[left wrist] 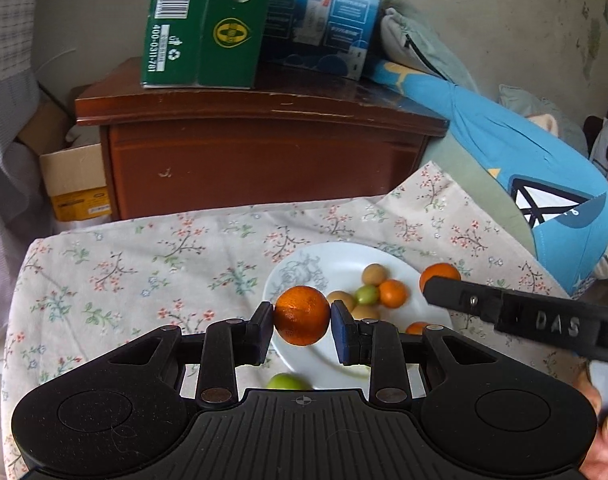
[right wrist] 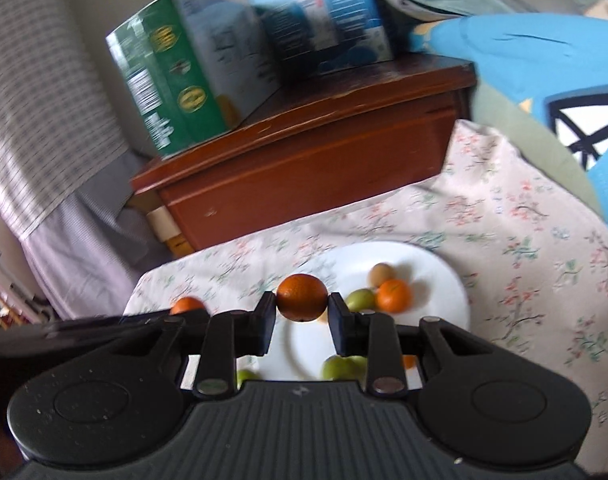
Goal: Organize fruits
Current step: 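Carry both oranges onto the white plate and open both tools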
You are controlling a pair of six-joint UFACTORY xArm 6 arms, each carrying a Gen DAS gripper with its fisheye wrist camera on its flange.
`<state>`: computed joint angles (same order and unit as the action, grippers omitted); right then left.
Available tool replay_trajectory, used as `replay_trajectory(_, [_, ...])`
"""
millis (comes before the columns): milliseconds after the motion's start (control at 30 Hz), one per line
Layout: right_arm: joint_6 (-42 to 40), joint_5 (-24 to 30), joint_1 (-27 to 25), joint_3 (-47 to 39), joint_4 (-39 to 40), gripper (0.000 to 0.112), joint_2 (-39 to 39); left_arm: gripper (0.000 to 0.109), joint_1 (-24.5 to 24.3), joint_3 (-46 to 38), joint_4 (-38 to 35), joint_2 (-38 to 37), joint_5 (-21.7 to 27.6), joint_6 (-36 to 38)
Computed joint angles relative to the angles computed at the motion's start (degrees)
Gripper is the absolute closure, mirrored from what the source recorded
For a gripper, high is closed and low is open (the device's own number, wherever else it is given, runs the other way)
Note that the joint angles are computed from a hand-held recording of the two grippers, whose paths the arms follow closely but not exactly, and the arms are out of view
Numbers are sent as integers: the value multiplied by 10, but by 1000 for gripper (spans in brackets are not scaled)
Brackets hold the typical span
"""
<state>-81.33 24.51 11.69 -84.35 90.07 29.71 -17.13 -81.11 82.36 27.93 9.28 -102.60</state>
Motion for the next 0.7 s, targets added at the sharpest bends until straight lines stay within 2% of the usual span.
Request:
replay_trajectory(333, [231,18,-28,-89,-140,84,81,80,3,-33,-96,47,-23,88])
replay_trajectory(467, [269,17,-30,-103,-164,84,97,80,3,-43,-128,61,-27,119])
replay_trajectory(700, [286,9,-26,-120,-183,84,115,80,0,-59,-195,84,-36,188])
